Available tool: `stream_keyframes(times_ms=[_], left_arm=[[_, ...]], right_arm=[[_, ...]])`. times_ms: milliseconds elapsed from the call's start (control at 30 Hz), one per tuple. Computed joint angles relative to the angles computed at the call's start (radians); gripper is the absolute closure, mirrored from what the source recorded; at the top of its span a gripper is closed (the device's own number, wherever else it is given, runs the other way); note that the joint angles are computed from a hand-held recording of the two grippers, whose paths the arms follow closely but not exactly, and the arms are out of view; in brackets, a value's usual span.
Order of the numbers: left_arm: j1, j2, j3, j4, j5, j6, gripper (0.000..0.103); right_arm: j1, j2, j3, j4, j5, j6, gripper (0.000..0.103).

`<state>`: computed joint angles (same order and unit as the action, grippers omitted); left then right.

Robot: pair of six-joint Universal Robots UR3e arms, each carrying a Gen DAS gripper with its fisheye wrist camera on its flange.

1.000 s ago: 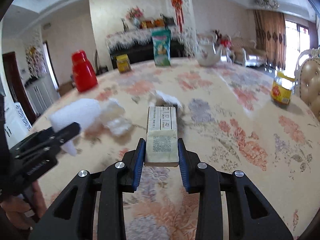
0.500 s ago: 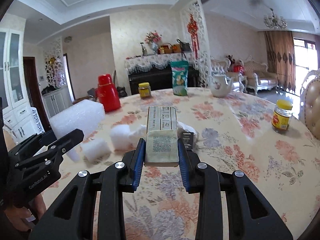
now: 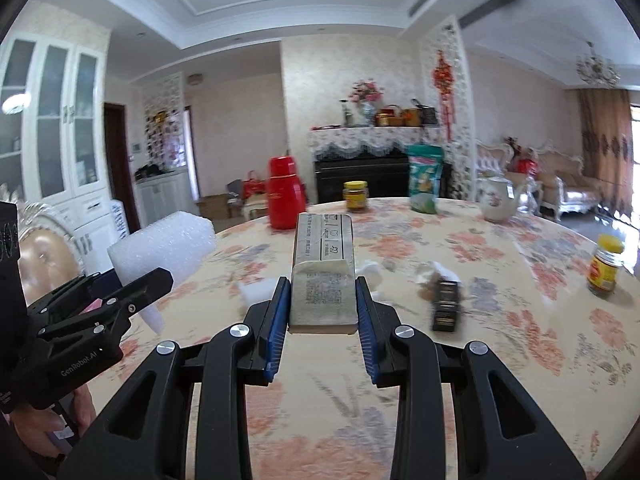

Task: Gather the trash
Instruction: 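Carry the foam block and small box to the pink bin and release both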

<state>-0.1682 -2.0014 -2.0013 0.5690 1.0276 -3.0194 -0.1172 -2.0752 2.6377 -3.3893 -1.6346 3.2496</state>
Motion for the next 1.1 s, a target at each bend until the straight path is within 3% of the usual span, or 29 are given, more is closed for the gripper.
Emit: stream_keyframes(times_ms=[167,267,567,800,1100], left_arm=[[0.130,0.058,-0.135,0.082,-0.038,0.022,0.053],[0.212,0.090,-0.192,0.101,-0.066,0.027,0.053],[0.536,0.189,-0.330,0.084,-0.167,0.074,0.053],[0.806,0.250,-0.313,-0.108,-0.224,0.151,0.053],[0.925,0.058,0.060,-0.482,-0.199,0.175,0.053]], right_arm=[[0.222,0.267,-0.134,-0.120,-0.135,0.031,0.071],[0.303,0.381,-0.228,-0.141,-0.140,0.045,0.071],[0.434,0.709,-0.604,-0.080,-0.027,-0.011,0.071],[0.534,1.033,-1.091,0.151,0.079,-0.054,0.071],[0.602,1.544,-1.996,0.655,0.218,-0.099,0.071]])
